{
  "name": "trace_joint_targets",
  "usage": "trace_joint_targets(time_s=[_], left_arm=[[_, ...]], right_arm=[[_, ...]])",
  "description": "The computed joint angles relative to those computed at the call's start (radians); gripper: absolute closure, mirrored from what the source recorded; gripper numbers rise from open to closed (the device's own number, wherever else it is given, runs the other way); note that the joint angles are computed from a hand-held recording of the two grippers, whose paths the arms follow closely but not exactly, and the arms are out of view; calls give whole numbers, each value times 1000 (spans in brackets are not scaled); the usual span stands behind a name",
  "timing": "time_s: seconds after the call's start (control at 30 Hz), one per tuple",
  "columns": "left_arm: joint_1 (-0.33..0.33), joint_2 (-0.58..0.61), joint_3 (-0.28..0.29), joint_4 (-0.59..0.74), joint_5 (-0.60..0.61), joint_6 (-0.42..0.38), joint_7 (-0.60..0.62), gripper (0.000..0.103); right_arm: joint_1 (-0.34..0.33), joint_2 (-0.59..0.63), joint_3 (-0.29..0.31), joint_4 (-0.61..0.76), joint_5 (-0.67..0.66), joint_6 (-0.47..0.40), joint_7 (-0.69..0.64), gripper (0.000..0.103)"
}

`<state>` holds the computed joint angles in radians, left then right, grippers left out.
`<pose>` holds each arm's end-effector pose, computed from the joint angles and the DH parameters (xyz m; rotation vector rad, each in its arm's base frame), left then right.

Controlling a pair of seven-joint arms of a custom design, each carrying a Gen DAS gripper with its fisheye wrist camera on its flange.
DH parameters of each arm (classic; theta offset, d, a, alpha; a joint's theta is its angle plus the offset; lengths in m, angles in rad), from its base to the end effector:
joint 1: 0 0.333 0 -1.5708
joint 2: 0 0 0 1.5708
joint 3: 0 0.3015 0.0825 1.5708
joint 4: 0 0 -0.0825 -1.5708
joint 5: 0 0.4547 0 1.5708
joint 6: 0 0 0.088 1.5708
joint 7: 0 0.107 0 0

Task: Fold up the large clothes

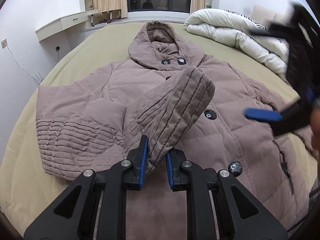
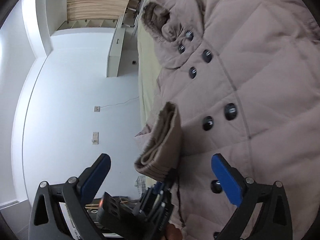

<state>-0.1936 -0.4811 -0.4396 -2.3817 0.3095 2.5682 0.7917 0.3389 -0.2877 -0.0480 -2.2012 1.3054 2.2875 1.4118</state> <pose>0.4208 -0.3304 0.5133 -1.7268 1.8764 -0.7413 0.5461 0.1851 0.5190 -1.2199 1.6591 0.7459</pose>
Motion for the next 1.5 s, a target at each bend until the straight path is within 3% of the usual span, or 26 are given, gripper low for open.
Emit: trace_joint_targets(time_s=[0.07,0.13,0.23,0.27,0.37,0.5,0.67,0.8,0.97,1.07,1.13,1.3,1.5], left_arm=[[-6,-9,1,-6,3,-5,13,88],[-8,-15,4,-14,3,-2,26,87],[-18,-22,17,-29,-17,8,50,87],[-15,-13,14,-21,-19,5,50,87],[-28,-34,26,-35,-44,1,64,86],[-27,-116,15,-93,-87,17,17,84],[3,-220,21,-184,-152,55,-73,84],[99,-177,12,-174,-166,77,-175,84],[191,-33,15,-84,-140,103,-269,84],[206,39,9,-20,-68,137,-269,84],[224,70,-15,14,8,133,-287,84],[209,109,-1,43,80,110,-352,84],[203,141,66,41,104,117,-429,84]], right_arm=[[2,84,9,82,-23,-31,46,0],[-5,170,24,167,-60,-88,64,7],[-29,265,58,269,-144,-155,88,40],[-38,290,69,300,-177,-175,96,64],[-54,326,101,358,-276,-168,128,81],[-57,319,126,417,-356,-99,112,83],[-61,296,128,535,-323,-47,63,84],[-49,274,129,637,-294,-2,6,84],[-43,242,112,692,-233,42,-55,84],[-42,210,93,674,-208,47,-78,84],[-43,202,81,659,-186,51,-89,84],[-50,180,55,614,-134,71,-86,84],[-66,154,33,558,-150,98,-77,84]])
